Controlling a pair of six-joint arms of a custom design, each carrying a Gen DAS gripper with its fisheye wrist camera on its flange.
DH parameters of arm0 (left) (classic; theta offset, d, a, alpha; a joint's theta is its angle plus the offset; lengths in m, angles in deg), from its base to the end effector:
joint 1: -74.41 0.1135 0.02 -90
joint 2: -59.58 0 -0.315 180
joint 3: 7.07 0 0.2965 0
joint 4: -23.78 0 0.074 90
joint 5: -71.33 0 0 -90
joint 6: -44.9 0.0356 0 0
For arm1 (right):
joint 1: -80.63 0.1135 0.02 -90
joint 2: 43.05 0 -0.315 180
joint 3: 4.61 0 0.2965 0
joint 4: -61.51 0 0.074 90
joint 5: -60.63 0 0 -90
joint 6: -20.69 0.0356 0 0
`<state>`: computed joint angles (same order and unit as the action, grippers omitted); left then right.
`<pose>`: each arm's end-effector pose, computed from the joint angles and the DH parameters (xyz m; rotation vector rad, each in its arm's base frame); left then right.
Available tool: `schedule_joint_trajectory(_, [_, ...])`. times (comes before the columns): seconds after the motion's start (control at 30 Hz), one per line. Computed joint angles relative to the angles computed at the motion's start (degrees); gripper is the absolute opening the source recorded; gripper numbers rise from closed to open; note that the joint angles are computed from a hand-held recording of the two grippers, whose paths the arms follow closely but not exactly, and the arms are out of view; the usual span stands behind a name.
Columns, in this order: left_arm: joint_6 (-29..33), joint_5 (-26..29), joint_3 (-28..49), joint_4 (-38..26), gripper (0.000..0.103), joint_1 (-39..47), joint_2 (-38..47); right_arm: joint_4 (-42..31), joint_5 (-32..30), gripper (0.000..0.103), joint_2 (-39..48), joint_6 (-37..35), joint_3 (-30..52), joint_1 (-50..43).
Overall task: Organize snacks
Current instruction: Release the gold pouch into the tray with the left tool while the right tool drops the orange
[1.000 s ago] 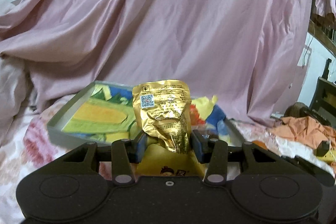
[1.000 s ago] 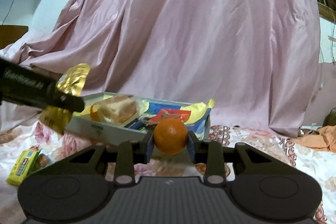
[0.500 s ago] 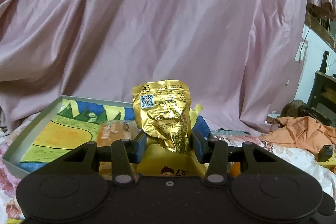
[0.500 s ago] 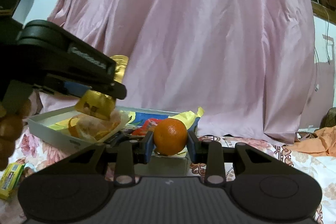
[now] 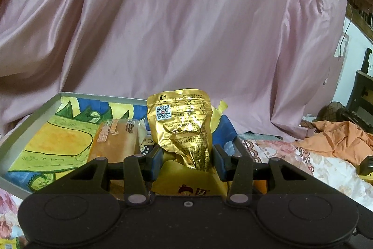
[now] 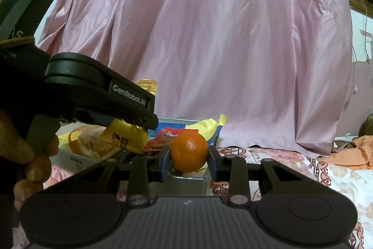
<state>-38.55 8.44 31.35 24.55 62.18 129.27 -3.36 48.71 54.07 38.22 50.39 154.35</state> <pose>0.2459 -0.0699 0.2014 0.6182 1.9926 -0.5562 0.1050 0.2352 0.1494 0.3084 1.7493 -0.2478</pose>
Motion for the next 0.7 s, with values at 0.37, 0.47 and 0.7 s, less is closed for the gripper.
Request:
schedule_joint_trajectory(0.37, [0.05,-0.84,0.47,-0.36,0.049,-0.38,1.71,6.92,-1.05,0.038,-2.18,-7.22,-1.82,-1.31])
schedule_joint_trajectory(0.47, [0.41,-1.17,0.39,-0.46,0.05,-0.37,2.04,6.83,-0.94,0.038,-2.1,-7.22,-1.71,-1.34])
schedule_joint_trajectory(0.7, [-0.12,-1.6,0.26,-1.07,0.078,-0.21,0.78,6.82,-0.85,0.049,-1.98,-6.83,-1.78,-1.17])
